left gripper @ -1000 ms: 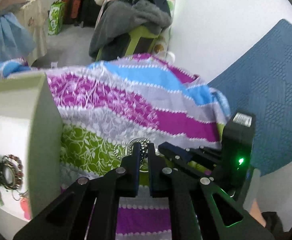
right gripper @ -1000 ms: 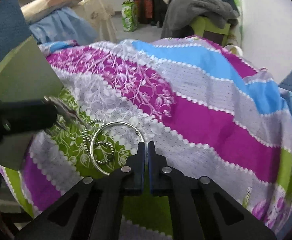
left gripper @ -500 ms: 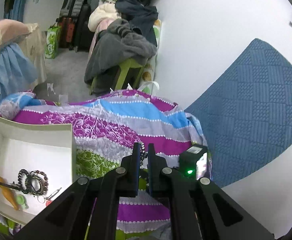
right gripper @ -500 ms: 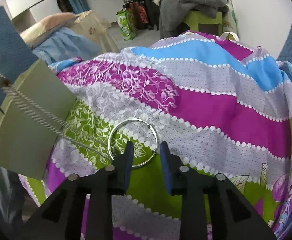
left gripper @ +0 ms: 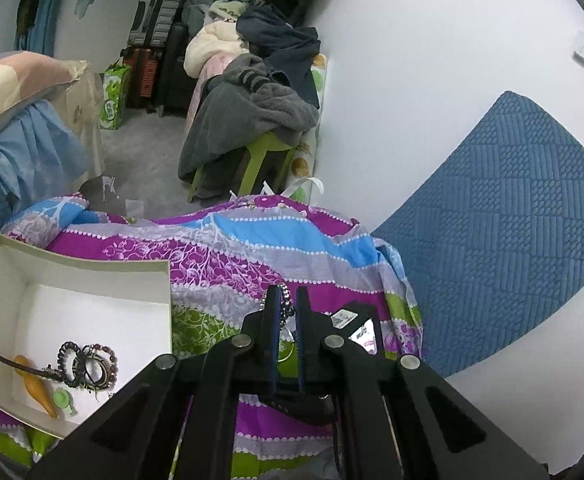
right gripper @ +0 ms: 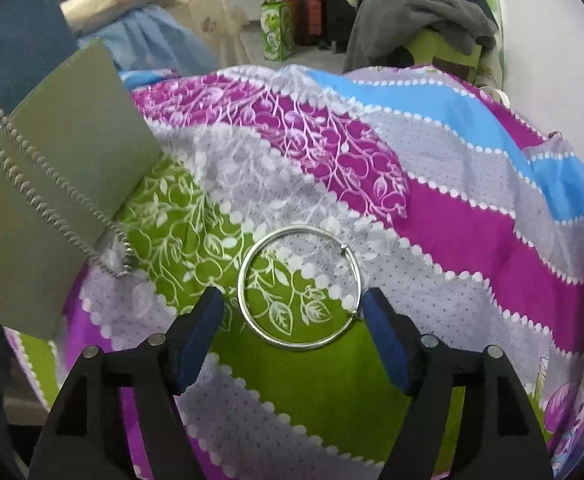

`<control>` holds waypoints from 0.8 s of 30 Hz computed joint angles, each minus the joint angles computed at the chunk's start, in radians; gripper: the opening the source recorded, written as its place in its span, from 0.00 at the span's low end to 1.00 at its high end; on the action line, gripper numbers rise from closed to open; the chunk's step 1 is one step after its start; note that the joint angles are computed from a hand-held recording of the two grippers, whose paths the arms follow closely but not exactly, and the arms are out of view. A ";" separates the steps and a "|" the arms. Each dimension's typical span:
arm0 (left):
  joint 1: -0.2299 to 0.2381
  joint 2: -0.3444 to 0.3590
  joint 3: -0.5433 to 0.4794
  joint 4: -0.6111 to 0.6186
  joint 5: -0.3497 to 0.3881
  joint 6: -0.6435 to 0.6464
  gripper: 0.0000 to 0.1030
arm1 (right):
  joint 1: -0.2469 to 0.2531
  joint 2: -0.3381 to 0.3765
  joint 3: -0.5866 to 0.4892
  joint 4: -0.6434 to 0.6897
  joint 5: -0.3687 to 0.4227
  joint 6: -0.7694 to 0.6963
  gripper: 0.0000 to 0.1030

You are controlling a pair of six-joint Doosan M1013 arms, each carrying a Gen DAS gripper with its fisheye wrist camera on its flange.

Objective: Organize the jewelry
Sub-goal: 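Lift and carry the bead chain and hoop ring with both tools over the box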

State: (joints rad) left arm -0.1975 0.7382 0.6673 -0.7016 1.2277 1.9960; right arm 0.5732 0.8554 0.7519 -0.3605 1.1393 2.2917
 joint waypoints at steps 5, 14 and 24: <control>0.003 -0.006 0.016 0.020 -0.006 -0.001 0.04 | 0.000 0.008 -0.016 -0.001 0.020 0.034 0.59; 0.010 -0.005 -0.006 0.029 0.018 0.007 0.04 | 0.005 -0.039 -0.006 -0.045 0.010 0.176 0.59; 0.044 0.035 -0.183 0.010 0.069 0.005 0.04 | 0.047 0.000 -0.265 -0.154 0.136 0.168 0.59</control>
